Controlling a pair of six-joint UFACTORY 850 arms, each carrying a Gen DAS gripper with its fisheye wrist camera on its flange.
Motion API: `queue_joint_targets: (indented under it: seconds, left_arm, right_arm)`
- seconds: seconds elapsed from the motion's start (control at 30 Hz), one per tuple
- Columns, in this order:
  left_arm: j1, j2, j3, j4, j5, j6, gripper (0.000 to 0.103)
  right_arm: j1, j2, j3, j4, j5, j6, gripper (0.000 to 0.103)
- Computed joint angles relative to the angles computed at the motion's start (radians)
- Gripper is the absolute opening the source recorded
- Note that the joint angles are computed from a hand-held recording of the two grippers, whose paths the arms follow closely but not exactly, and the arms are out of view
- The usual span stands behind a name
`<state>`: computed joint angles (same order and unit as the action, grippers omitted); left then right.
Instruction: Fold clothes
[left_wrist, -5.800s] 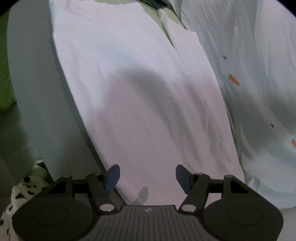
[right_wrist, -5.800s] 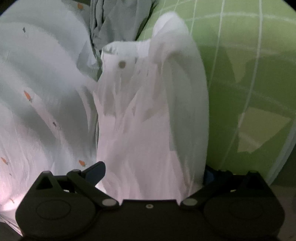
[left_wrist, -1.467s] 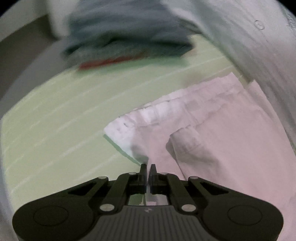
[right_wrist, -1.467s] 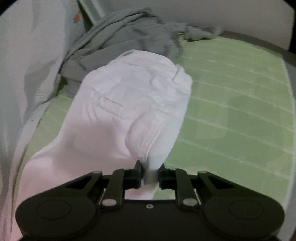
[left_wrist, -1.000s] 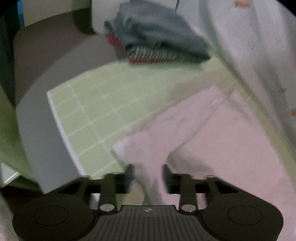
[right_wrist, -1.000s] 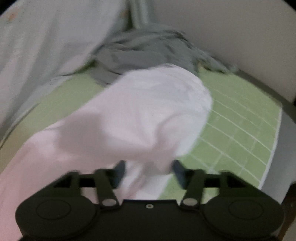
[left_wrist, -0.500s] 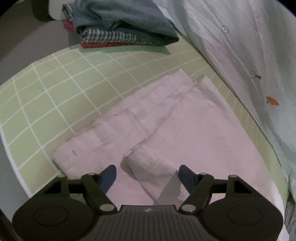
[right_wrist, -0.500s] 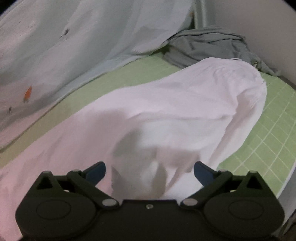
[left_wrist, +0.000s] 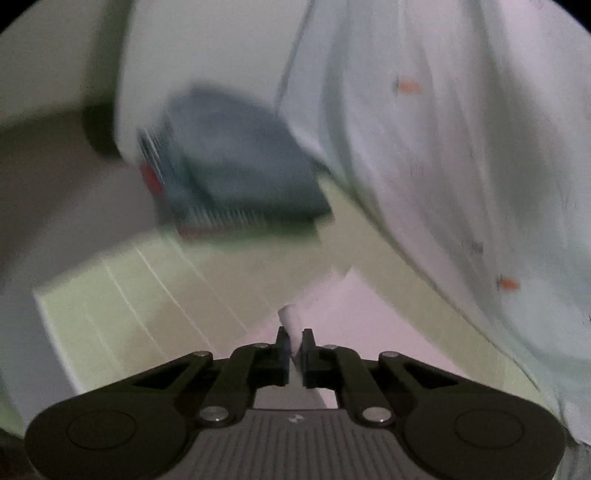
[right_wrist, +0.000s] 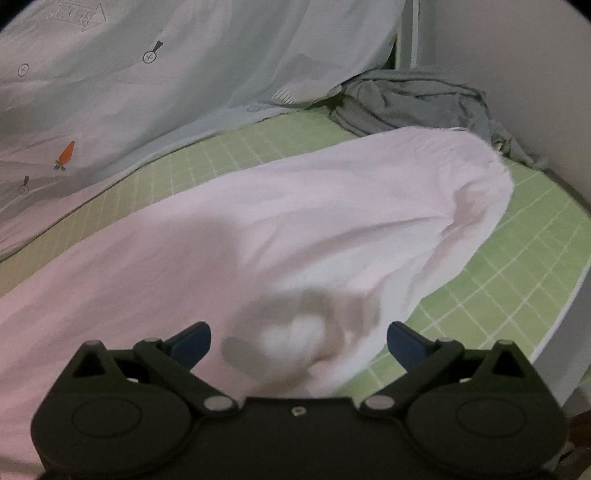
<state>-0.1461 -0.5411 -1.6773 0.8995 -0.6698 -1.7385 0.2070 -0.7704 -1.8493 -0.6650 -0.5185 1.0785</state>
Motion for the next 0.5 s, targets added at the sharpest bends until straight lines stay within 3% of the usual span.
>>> queue_joint_targets:
  seconds: [0.07, 0.2, 0.4, 0.5]
  left_arm:
    - [0.006, -0.024, 0.002, -0.05, -0.054, 0.076, 0.008]
    - [0.039, -0.07, 0.024, -0.3, -0.045, 0.208, 0.013]
    - [0.037, -0.041, 0.077, -0.296, -0.039, 0.115, 0.03]
    - [0.043, -0.05, 0.05, -0.313, -0.064, 0.133, 0.046]
  right_arm:
    - [0.001, -0.003, 0.0, 0.004, -0.01, -0.005, 0.103]
    - [-0.003, -0.042, -0.05, 0.109, -0.049, -0.096, 0.103]
    - [0.007, -0.078, -0.113, 0.092, -0.041, -0.145, 0.103]
    - [0.016, -0.097, -0.144, 0.082, -0.014, -0.193, 0.103]
